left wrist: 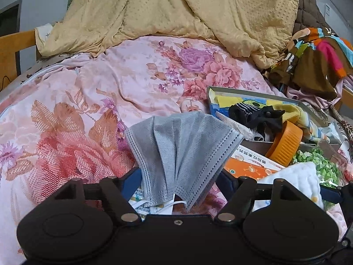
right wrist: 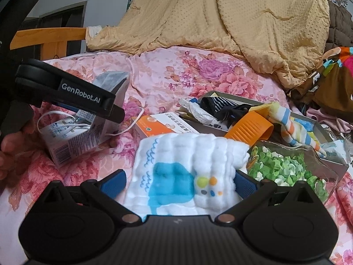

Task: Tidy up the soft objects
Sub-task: 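Grasp the grey face mask with the left tool while the right tool grasps the white whale-print towel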

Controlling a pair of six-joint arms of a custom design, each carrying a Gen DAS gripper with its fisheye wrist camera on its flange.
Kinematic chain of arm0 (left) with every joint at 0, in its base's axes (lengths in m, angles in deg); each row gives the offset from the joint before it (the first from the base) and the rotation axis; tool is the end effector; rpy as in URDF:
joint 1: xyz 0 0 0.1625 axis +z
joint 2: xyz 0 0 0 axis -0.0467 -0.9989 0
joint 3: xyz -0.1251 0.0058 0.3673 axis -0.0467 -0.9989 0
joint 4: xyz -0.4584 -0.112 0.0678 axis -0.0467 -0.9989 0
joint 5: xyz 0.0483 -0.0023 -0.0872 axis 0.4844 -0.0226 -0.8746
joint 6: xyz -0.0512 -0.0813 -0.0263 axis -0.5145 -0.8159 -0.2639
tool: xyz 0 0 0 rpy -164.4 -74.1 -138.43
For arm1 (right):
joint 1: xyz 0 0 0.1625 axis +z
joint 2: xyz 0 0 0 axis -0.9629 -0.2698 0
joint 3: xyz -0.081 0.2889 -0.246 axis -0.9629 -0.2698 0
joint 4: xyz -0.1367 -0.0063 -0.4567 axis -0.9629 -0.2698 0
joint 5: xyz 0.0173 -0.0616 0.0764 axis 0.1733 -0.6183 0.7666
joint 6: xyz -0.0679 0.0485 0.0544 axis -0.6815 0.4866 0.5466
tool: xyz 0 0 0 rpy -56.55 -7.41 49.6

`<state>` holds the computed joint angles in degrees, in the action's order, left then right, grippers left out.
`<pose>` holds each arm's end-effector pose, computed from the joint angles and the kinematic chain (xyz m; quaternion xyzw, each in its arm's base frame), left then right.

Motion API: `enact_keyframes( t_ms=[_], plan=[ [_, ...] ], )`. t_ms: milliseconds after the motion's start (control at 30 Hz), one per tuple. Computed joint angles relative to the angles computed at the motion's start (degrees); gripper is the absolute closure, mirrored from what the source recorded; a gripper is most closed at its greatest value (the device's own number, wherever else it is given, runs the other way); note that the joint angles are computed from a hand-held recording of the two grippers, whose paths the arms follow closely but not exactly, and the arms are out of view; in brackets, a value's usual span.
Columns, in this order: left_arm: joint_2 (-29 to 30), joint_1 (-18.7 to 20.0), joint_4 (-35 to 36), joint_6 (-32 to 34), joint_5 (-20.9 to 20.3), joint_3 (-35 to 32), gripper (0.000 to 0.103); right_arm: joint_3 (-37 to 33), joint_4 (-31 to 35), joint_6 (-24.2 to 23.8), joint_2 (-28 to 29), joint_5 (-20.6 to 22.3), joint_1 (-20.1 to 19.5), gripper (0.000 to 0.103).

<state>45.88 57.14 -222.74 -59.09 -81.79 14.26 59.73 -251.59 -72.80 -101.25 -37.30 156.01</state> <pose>-0.2793 -0.7333 -0.0161 0.2186 0.8514 -0.4104 0.2428 0.0292 -0.6532 0.2271 0.3337 -0.7836 0.4145 0.3206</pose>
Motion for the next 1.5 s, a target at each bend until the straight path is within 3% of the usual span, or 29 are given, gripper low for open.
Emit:
enact_keyframes(
  t_ms=[167, 233, 533, 867, 1167, 1500],
  plan=[
    [0.35, -0.28, 0.12, 0.15, 2.39, -0.59, 0.046, -0.33, -1.82, -0.49, 0.91, -0.73, 0.3, 0.0],
    [0.5, -0.22, -0.66, 1.16, 2.63, -0.74, 0.06, -0.59, -2.68, -0.6, 1.4, -1.31, 0.41, 0.0],
    [-0.41, 0.01, 1.42, 1.62, -1.85, 0.31, 0.078, -1.05, -5.06, 0.94, 2.4, -1.44, 0.46, 0.005],
    [-1.25, 0.2, 2.86, 3.98, -7.92, 1.77, 0.081, -0.49, -8.35, -2.5, 3.61, -1.36, 0.55, 0.019],
    [-2.29, 0.58, 5.98, 5.41, -13.65, 2.84, 0.081, 0.36, -9.22, -5.06, 3.94, -1.08, 0.51, 0.021],
    [-2.78, 0.68, 7.82, 6.61, -16.32, 3.37, 0.081, -1.28, -16.37, -7.18, 6.61, -4.79, 1.51, 0.004]
  ],
)
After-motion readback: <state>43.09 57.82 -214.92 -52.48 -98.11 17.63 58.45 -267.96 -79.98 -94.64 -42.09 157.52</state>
